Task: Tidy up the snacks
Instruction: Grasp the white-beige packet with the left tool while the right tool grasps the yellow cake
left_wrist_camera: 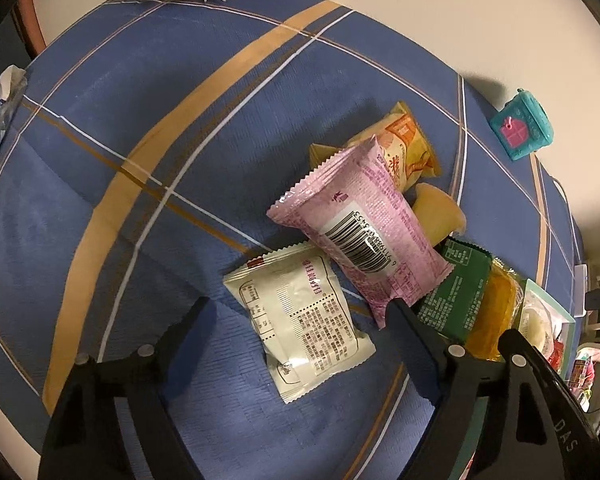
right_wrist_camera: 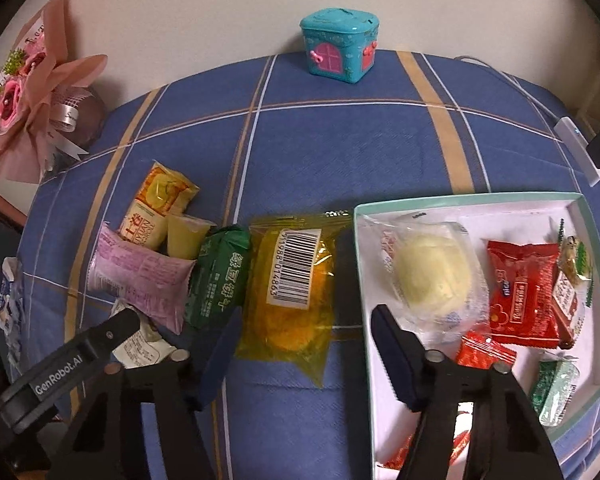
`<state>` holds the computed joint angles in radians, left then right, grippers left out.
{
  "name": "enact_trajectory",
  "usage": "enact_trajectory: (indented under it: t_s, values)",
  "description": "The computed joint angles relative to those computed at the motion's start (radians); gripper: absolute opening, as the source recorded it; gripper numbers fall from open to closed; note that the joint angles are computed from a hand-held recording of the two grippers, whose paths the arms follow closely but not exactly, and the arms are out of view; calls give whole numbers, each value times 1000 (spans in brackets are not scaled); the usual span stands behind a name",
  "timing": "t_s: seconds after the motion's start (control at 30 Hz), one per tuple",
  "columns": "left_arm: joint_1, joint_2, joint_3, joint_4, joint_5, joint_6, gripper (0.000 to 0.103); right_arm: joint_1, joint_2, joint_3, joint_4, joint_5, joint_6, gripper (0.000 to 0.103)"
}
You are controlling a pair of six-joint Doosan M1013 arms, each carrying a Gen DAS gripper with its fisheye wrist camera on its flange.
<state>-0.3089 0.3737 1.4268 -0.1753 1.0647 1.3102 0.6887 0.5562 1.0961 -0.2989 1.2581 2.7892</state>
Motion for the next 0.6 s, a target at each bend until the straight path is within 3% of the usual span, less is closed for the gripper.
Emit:
enact_trajectory:
  t_s: [0.1,0.3,0.6]
  values:
    - [-1,8,-5,-5,8,4,77,-4,7,-3,10,-9,-7,63]
    - [-6,21,-7,9,23,-1,73,-12,18,-7,33,-26,-18,56]
    - [-20,32,-16,67,8,-20,70,-20,44,-22,51,-13,-30,55]
